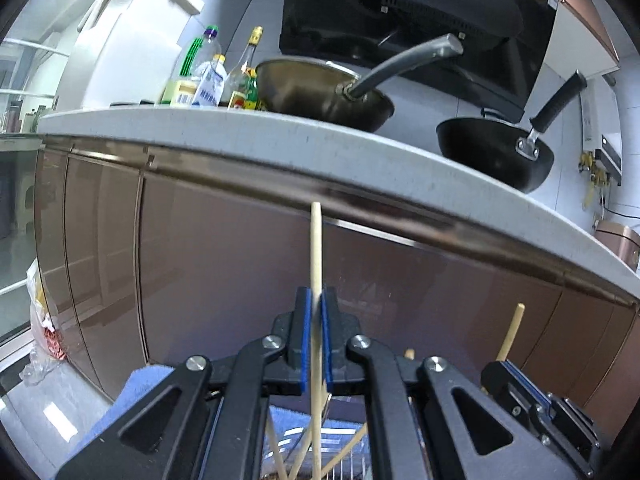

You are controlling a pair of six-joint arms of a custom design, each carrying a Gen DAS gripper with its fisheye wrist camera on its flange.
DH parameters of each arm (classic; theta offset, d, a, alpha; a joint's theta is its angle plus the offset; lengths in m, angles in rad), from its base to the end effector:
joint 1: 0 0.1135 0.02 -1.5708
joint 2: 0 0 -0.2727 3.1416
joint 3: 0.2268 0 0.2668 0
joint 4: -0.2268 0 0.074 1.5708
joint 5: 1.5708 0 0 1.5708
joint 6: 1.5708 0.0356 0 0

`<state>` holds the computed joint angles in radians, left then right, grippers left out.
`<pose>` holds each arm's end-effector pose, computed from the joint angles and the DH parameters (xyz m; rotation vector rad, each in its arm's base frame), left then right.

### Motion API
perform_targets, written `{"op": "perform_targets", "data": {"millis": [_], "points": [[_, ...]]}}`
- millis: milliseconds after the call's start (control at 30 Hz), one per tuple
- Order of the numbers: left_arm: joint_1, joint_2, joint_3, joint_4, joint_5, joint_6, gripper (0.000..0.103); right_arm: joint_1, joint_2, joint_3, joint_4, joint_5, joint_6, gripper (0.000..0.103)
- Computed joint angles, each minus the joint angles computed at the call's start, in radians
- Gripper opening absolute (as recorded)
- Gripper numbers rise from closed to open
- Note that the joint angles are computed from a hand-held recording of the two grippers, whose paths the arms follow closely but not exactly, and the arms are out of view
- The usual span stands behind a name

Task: Organize utensils
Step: 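Lower both chopsticks into the holder and open both tools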

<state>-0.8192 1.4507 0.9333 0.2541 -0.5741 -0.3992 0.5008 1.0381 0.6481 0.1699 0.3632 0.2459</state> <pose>0.2485 -0.2376 0.2808 -0.0224 1.8042 -0.3455 0.2249 0.1087 0.2816 0.0331 1.7810 0.2136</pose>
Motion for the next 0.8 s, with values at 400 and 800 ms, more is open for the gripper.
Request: {"op": "perform_targets", "data": {"millis": [400,800], "points": [[-0.021,-0.082,-0.062,-0.087,0.026,-0.017,0.027,0.041,-0.132,-0.063,-0.182,0.028,0.085,0.03],[-0.178,-0.306,-0.054,-0.446,-0.163,-0.062,0.048,0.25,-0.333,-0.021,-0.466,0.27,0.153,0.049]]}}
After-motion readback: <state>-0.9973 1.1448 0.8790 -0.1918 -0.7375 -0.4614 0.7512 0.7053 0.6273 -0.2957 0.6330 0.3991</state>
